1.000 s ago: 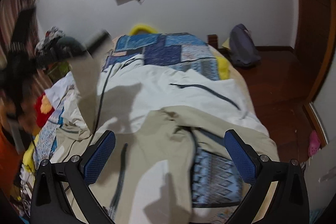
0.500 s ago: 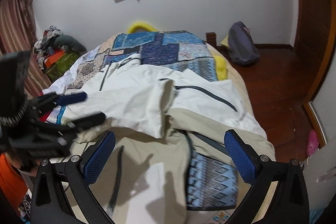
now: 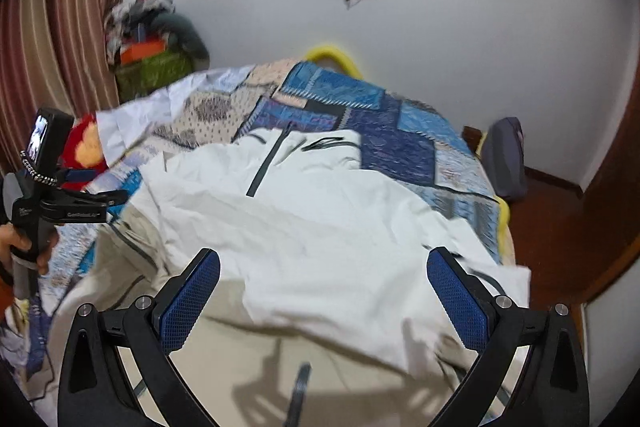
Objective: Fold large clothes
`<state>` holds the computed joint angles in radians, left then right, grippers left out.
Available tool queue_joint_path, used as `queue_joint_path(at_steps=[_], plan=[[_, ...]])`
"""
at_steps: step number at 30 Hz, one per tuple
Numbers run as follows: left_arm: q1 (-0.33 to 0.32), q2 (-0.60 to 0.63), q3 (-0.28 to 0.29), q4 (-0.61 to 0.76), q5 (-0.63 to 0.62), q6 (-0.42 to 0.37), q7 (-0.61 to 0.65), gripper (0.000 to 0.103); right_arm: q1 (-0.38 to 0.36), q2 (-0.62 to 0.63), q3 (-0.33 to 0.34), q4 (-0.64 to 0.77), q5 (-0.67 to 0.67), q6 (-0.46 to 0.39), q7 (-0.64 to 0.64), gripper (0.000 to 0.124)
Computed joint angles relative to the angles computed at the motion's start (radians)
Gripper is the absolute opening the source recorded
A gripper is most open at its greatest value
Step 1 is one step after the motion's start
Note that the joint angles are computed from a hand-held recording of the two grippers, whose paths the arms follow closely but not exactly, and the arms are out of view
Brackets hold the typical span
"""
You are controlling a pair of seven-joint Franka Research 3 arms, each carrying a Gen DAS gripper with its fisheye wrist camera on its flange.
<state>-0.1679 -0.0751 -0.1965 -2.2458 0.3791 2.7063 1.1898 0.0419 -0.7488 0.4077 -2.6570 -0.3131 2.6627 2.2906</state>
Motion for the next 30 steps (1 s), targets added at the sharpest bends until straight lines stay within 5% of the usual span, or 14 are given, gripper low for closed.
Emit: queue_joint_path(at_steps=[5, 10, 17, 23, 26, 30], plan=[[0.029, 0.142, 0.026, 0.115, -0.080, -0.047, -0.018, 0.090, -0.070, 0.285, 0.023, 0.144, -0.070, -0.017, 0.038, 0.103], [0.028, 0.293, 0.040, 0.302, -0.119, -0.075, -0.120, 0.090, -0.022, 0.410, -0.051, 0.174, -0.088, -0.101, 0.030, 0.103], [-0.036, 0.499, 0.084, 0.588, 0.024, -0.261, -0.238, 0.096, 0.078, 0.247, -0.101, -0.010, -0.217, -0.168, -0.011, 0.103], [-0.093, 0.501, 0.122, 0.601, 0.198, -0.326, -0.338, 0.100, 0.150, 0.088, -0.108, -0.125, -0.170, -0.201, -0.052, 0.103], [-0.092, 0.417, 0.117, 0.516, 0.298, -0.292, -0.319, 0.098, 0.176, 0.009, -0.145, -0.155, -0.082, -0.206, -0.097, 0.103], [-0.060, 0.255, 0.081, 0.344, 0.363, -0.159, -0.284, 0.098, 0.125, -0.112, -0.126, -0.171, -0.042, -0.166, -0.096, 0.103]])
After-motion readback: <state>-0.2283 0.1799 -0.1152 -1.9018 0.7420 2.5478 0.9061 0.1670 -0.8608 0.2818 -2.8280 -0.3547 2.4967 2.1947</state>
